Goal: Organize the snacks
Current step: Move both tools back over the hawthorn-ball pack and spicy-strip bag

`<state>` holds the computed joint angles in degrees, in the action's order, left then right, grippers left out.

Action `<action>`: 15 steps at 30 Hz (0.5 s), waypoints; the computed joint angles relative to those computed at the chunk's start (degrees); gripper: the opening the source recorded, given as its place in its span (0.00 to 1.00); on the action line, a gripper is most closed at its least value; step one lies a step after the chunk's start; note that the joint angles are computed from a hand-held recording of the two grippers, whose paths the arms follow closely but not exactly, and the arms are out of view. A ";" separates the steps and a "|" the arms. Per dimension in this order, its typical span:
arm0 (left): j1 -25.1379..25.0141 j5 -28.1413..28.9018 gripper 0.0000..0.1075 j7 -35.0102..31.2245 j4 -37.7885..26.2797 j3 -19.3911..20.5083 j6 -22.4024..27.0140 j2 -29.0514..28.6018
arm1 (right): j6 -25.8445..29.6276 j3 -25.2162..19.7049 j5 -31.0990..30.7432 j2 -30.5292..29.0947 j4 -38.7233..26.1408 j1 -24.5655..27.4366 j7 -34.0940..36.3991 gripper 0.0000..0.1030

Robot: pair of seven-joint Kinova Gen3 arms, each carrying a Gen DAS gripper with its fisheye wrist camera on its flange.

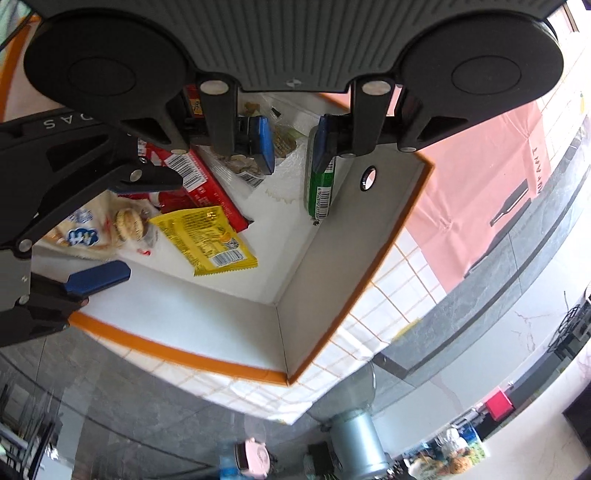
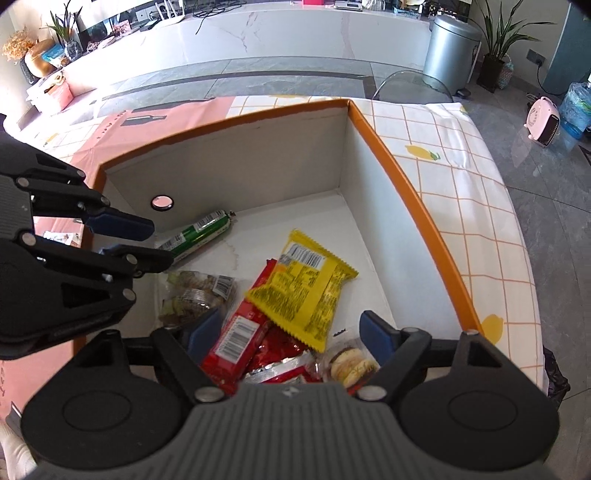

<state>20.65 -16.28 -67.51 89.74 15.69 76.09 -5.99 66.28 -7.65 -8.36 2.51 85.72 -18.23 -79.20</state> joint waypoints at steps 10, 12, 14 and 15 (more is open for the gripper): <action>-4.23 -0.07 0.28 12.81 9.54 7.14 -6.28 -16.16 | -6.99 0.90 -5.11 -13.32 9.86 0.02 1.06 0.79; -6.33 0.95 0.28 15.53 11.78 8.83 -6.89 -19.99 | -8.86 1.28 -7.28 -16.46 12.85 -0.06 0.47 0.80; -8.58 1.91 0.28 17.32 13.31 10.44 -6.64 -23.22 | -11.11 0.82 -8.10 -19.64 15.76 -0.24 -0.83 0.80; -9.49 2.46 0.28 17.77 13.88 10.89 -6.12 -25.19 | -12.53 0.42 -8.24 -21.18 17.32 -0.43 -1.47 0.80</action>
<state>11.16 -13.82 -49.74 103.63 26.58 69.96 -31.17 53.74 -7.23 -16.60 -18.68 103.04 -18.66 -80.67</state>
